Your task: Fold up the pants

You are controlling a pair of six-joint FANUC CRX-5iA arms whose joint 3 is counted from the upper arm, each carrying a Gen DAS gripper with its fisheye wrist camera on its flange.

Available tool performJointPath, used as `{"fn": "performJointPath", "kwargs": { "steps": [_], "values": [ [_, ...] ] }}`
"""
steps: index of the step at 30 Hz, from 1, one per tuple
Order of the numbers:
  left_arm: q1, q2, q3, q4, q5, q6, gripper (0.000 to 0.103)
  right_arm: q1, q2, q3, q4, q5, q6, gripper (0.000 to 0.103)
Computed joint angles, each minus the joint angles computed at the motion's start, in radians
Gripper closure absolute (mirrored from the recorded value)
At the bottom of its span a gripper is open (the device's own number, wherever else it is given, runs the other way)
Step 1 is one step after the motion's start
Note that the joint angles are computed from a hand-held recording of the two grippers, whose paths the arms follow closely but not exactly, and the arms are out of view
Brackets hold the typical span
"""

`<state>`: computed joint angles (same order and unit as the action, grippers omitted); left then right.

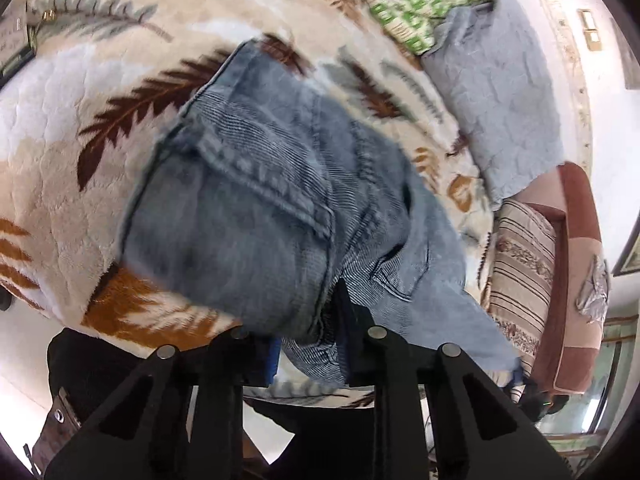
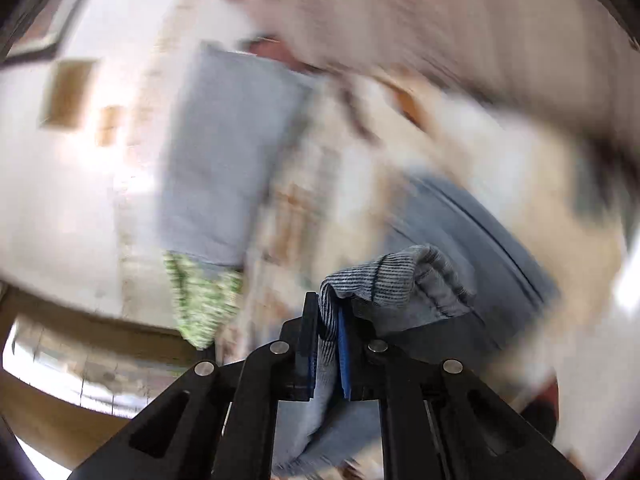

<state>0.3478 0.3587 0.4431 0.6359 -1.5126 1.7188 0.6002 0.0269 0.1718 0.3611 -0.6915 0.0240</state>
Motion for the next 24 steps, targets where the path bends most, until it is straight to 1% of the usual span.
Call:
{"fn": "performJointPath", "kwargs": {
  "steps": [2,3,4,6,8,10,13,14,17,18,20,22,23,24],
  "values": [
    [-0.004,-0.016,-0.004,-0.004,0.009,-0.024,0.084,0.020,0.017,0.046,0.113,-0.018,0.084,0.095],
    [-0.004,-0.021,-0.007,-0.011,0.010,-0.035,0.084,0.028,0.021,0.057,0.138,-0.040,0.115,0.096],
    [-0.005,-0.025,-0.011,-0.020,0.008,-0.040,0.084,0.032,0.023,0.063,0.132,-0.074,0.139,0.096],
    [-0.006,-0.028,-0.023,-0.040,-0.002,-0.043,0.084,0.025,0.011,0.035,0.055,-0.130,0.147,0.095],
    [-0.004,-0.022,-0.035,-0.054,-0.023,-0.037,0.084,0.017,-0.012,-0.024,-0.013,-0.168,0.113,0.095],
    [0.000,-0.022,-0.054,-0.051,-0.034,-0.034,0.084,0.016,-0.048,-0.111,-0.057,-0.179,0.038,0.095],
    [-0.001,-0.022,-0.059,-0.055,-0.039,-0.038,0.084,0.027,-0.096,-0.220,-0.064,-0.156,-0.060,0.095],
    [-0.004,-0.020,-0.052,-0.062,-0.041,-0.040,0.083,0.028,-0.098,-0.233,-0.068,-0.156,-0.073,0.095],
    [-0.005,-0.023,-0.046,-0.068,-0.047,-0.058,0.083,0.037,-0.097,-0.241,-0.066,-0.165,-0.103,0.094],
    [-0.002,-0.025,-0.046,-0.066,-0.049,-0.068,0.083,0.042,-0.091,-0.225,-0.055,-0.191,-0.113,0.089],
    [0.008,-0.041,-0.058,-0.052,-0.049,-0.101,0.083,0.062,-0.094,-0.198,-0.038,-0.244,-0.131,0.089],
    [0.027,-0.065,-0.083,-0.029,-0.044,-0.134,0.081,0.092,-0.112,-0.196,-0.015,-0.240,-0.159,0.088],
    [0.041,-0.082,-0.103,-0.011,-0.036,-0.156,0.078,0.101,-0.123,-0.203,-0.019,-0.223,-0.158,0.087],
    [0.048,-0.089,-0.113,-0.001,-0.031,-0.167,0.074,0.110,-0.126,-0.195,-0.040,-0.208,-0.143,0.083]
  ]
}}
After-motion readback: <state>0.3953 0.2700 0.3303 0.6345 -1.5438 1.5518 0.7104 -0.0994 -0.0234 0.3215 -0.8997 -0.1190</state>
